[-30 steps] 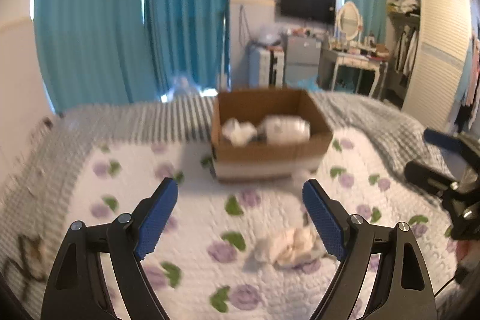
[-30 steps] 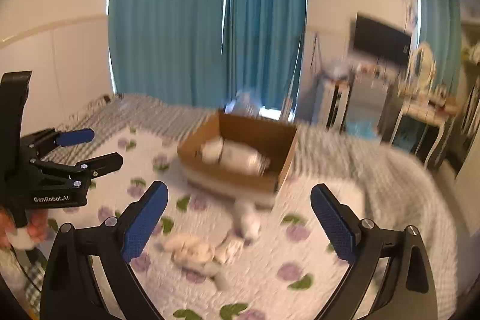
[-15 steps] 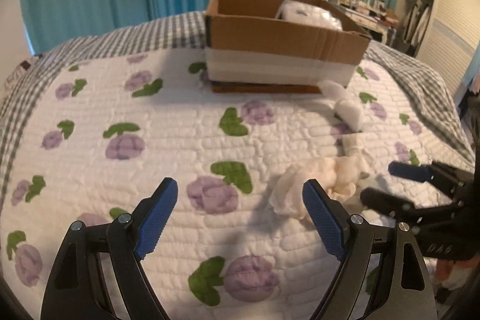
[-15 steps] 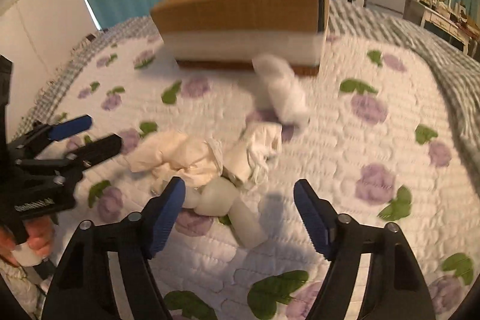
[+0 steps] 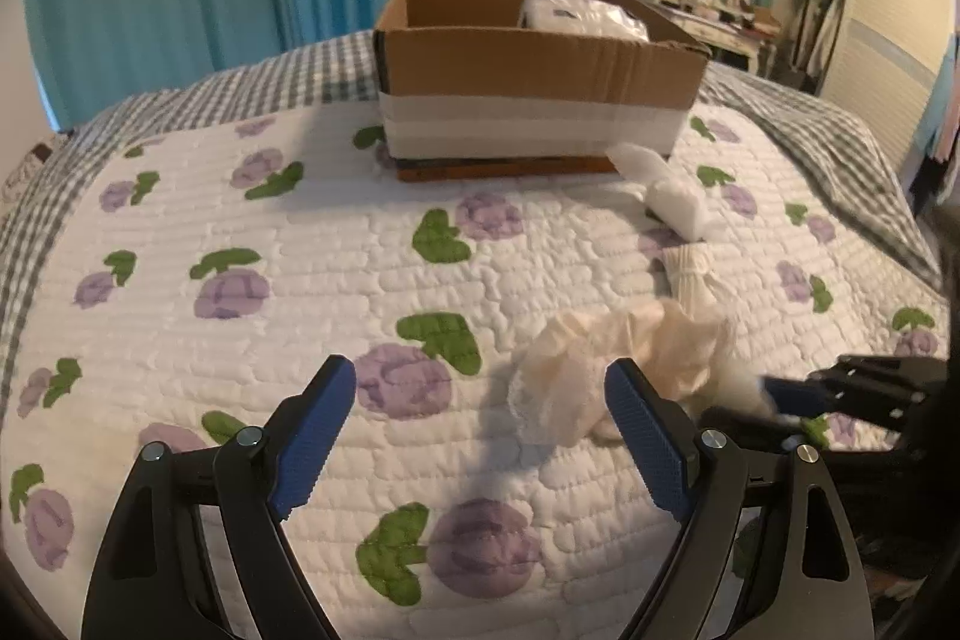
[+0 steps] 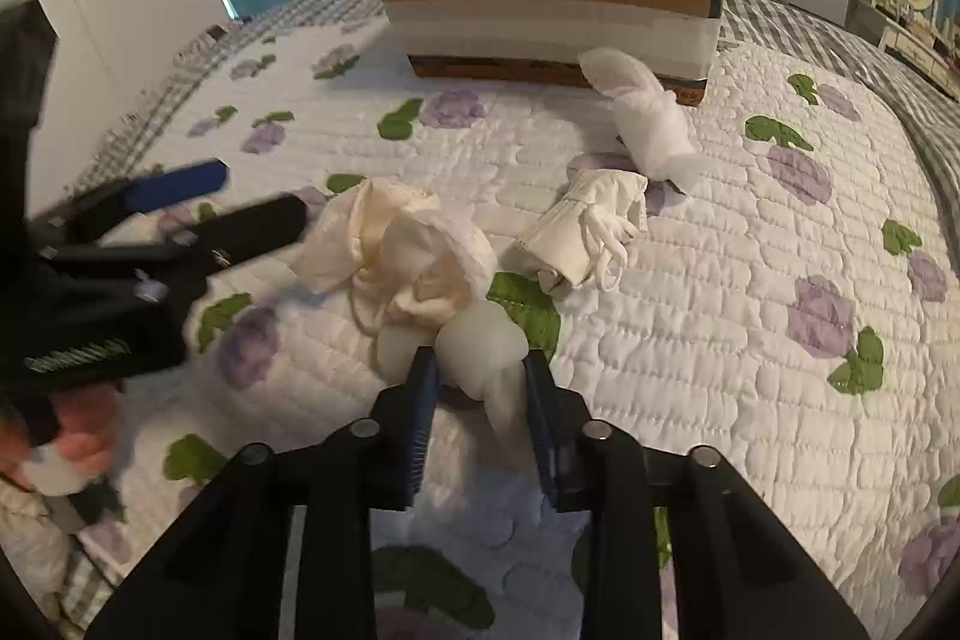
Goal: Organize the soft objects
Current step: 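Grasp the cream cloth with the left gripper while the right grasps the white plastic item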
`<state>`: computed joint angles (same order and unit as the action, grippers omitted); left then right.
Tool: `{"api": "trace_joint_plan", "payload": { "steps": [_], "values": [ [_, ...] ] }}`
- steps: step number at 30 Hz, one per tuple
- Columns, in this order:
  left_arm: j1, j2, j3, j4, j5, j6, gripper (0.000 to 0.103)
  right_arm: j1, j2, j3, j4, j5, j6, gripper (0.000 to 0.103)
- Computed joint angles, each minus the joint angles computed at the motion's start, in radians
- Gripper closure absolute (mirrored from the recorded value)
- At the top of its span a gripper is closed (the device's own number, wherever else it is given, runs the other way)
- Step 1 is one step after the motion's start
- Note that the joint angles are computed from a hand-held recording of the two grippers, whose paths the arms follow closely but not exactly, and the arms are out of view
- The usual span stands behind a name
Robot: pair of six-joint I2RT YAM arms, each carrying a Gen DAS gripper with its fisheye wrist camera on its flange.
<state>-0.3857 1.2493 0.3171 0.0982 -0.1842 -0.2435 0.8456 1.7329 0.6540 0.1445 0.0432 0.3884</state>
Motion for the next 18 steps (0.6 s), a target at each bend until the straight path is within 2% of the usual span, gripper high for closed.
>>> {"api": "trace_joint_plan", "payload": {
  "steps": [3, 9, 12, 18],
  "values": [
    [-0.019, 0.009, 0.005, -0.006, -0.019, -0.005, 0.017, -0.004, -0.066, -0.039, 0.005, 0.002, 0.009, 0.077],
    [-0.087, 0.05, 0.023, -0.002, -0.013, -0.02, 0.017, -0.007, -0.181, -0.071, -0.035, 0.081, -0.006, 0.077],
    [-0.138, 0.126, 0.054, 0.022, -0.028, -0.043, 0.017, -0.038, -0.213, -0.074, -0.049, 0.114, -0.015, 0.077],
    [-0.142, 0.301, 0.122, 0.099, 0.069, -0.062, 0.017, -0.119, -0.2, -0.071, -0.037, 0.093, -0.014, 0.077]
  ]
}}
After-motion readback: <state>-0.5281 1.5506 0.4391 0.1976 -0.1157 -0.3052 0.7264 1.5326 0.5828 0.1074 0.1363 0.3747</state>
